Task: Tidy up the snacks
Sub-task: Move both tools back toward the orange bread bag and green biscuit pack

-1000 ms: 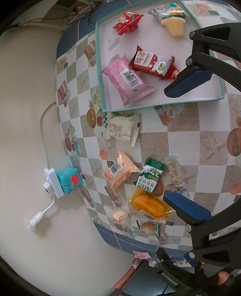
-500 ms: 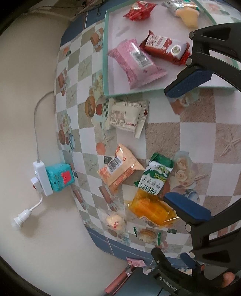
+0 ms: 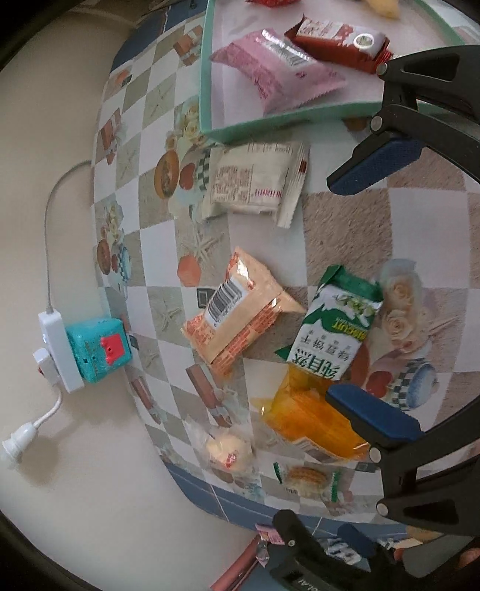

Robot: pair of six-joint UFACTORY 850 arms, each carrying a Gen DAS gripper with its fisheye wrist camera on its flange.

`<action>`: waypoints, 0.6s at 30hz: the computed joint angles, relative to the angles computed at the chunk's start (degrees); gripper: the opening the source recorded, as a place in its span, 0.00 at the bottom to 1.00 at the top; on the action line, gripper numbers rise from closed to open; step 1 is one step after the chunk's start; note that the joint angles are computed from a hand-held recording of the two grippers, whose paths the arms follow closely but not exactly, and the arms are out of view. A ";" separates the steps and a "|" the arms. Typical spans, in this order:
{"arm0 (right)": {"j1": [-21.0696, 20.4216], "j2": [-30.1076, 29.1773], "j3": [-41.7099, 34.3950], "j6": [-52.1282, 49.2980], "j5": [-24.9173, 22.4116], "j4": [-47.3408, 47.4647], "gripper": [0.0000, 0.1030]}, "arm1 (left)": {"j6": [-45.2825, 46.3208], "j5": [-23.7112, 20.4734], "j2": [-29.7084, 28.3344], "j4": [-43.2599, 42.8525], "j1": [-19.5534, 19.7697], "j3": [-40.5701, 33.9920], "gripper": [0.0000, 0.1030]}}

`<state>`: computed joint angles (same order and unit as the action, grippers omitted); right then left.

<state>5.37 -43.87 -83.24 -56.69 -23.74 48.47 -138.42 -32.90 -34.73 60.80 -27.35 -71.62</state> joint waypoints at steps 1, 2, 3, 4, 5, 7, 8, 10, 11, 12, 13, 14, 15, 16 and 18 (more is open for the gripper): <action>0.24 -0.27 -0.17 -0.25 0.02 0.32 1.00 | 0.28 0.72 -0.30 0.00 0.38 -0.06 0.96; 0.52 -0.57 -0.36 -0.29 0.14 0.47 1.00 | 0.35 1.39 -0.53 0.11 0.68 -0.09 0.96; 0.86 -0.84 -0.52 -0.22 0.46 0.45 1.00 | 0.49 2.05 -0.70 0.21 0.95 -0.09 0.96; 1.18 -1.04 -0.59 -0.30 0.90 0.52 1.00 | 1.47 2.53 -0.94 -0.29 1.24 -0.28 0.96; 1.43 -1.19 -0.66 -0.37 1.26 0.60 1.00 | 2.62 2.62 -1.17 -0.86 1.44 -0.58 0.96; 1.97 -1.64 -0.97 -0.56 1.67 0.74 1.00 | 3.32 2.97 -1.41 -0.80 1.62 -0.94 0.96; 2.18 -1.82 -1.11 -0.33 1.88 0.46 1.00 | 3.45 3.28 -1.49 -0.43 1.73 -1.08 0.96; 2.80 -2.26 -1.32 0.93 2.97 -1.05 1.00 | 4.47 3.83 -1.74 -0.34 1.85 -1.53 0.96; 2.95 -2.39 -1.32 1.10 3.37 -1.33 1.00 | 5.43 4.18 -1.96 -0.64 1.92 -1.86 0.96; 3.13 -2.56 -1.33 1.69 3.86 -2.02 1.00 | 5.86 4.49 -2.05 -0.76 1.93 -1.96 0.96; 3.29 -2.71 -1.34 2.44 4.39 -2.90 1.00 | 6.58 5.16 -2.25 -0.97 2.03 -2.18 0.96; 3.46 -2.81 -1.26 3.37 5.15 -3.97 1.00 | 6.81 5.99 -2.40 -0.77 2.12 -2.29 0.96; 3.54 -2.89 -1.14 4.09 5.79 -4.81 1.00 | 7.00 6.49 -2.48 -0.70 2.16 -2.36 0.96; 3.54 -2.99 -1.13 4.51 6.13 -5.32 1.00 | 7.88 7.19 -2.68 -0.92 2.22 -2.61 0.96; 3.31 -3.14 -1.03 4.55 6.53 -5.66 1.00 | 10.48 7.46 -3.20 -2.21 2.18 -3.39 0.96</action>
